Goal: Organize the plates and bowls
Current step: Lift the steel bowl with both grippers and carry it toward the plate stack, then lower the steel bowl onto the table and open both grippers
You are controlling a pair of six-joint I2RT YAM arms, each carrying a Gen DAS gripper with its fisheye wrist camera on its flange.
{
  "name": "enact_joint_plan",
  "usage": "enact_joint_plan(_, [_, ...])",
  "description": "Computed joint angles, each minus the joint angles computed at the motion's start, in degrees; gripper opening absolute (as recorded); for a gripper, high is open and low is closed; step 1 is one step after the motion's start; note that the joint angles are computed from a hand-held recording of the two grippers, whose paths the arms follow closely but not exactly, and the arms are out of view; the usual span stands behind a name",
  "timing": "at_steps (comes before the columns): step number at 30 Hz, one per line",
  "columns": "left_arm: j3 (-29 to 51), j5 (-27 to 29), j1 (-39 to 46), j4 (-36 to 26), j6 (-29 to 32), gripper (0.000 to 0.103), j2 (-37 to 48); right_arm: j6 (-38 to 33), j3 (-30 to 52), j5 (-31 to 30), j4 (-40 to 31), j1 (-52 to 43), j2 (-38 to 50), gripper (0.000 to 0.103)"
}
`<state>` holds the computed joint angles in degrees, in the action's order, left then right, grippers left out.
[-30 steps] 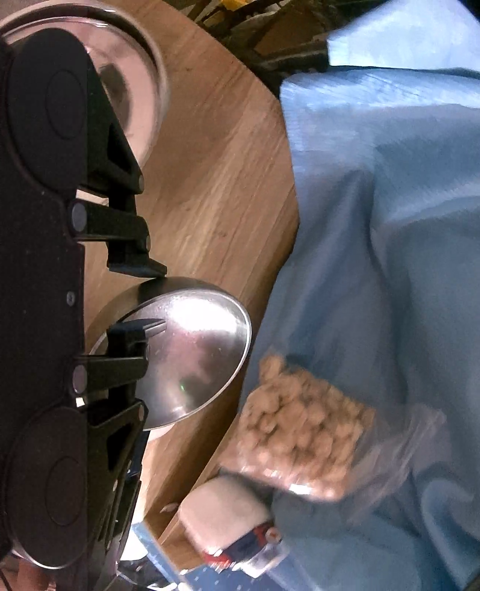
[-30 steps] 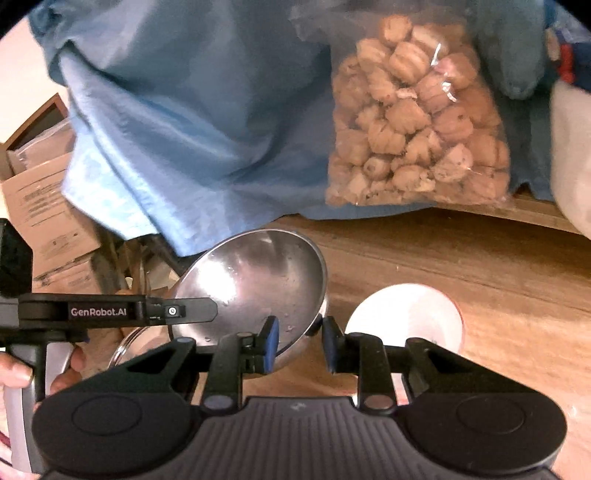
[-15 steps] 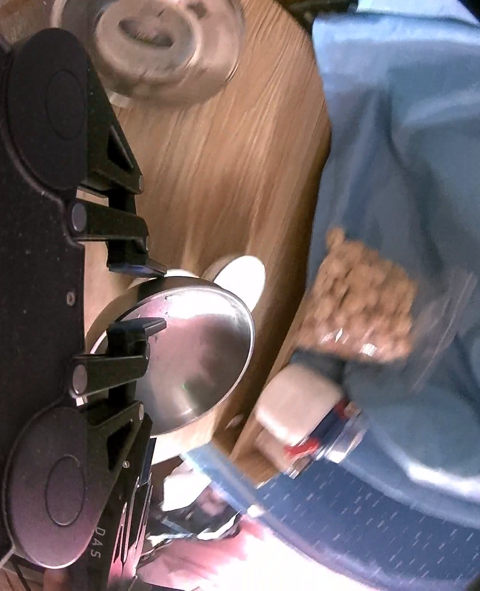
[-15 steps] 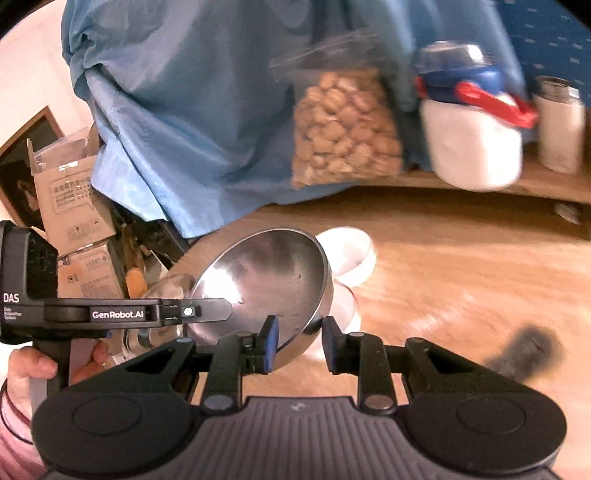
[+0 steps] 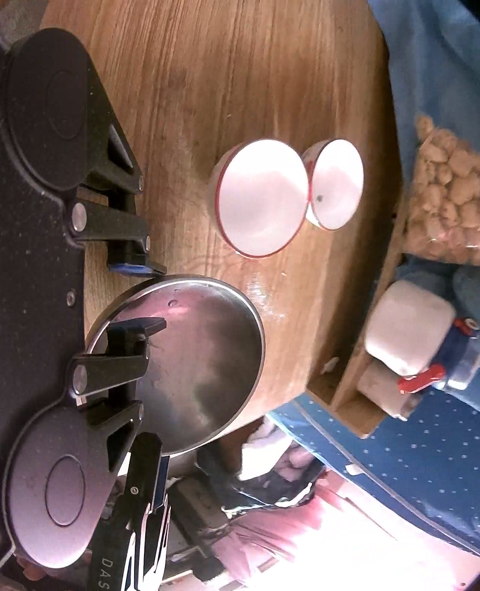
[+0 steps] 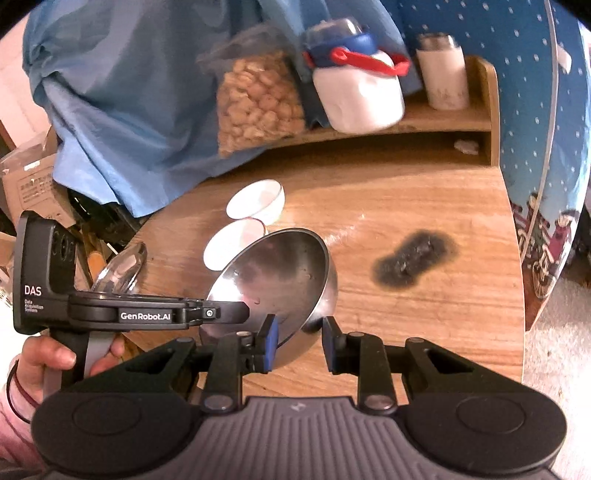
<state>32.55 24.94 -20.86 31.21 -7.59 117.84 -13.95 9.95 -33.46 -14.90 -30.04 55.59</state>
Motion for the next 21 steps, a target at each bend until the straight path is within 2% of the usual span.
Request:
enact_joint_plan(7, [2.02, 0.39, 1.59, -4.66, 3.46, 0.023, 0.70, -3.42, 1.46, -2.80, 3.84, -1.83, 12.71, 0.028])
enact_joint_plan(15, [2.39, 1.57, 3.17, -5.34, 5.35, 0.026, 0.68, -2.50, 0.60, -1.32, 6.93, 0.85, 12.61, 0.031])
enact_joint_plan(17, [1.97, 1.05, 3.09, -4.30, 5.67, 0.031, 0.67, -2.51, 0.24, -0.61, 6.51, 1.24, 10.77, 0.033])
enact_joint_plan(21, [-0.19, 0.03, 3.59, -2.10, 6.16, 0.060, -0.87, -2.82, -0.07, 0.89, 5.48, 1.68, 7.81, 0.035])
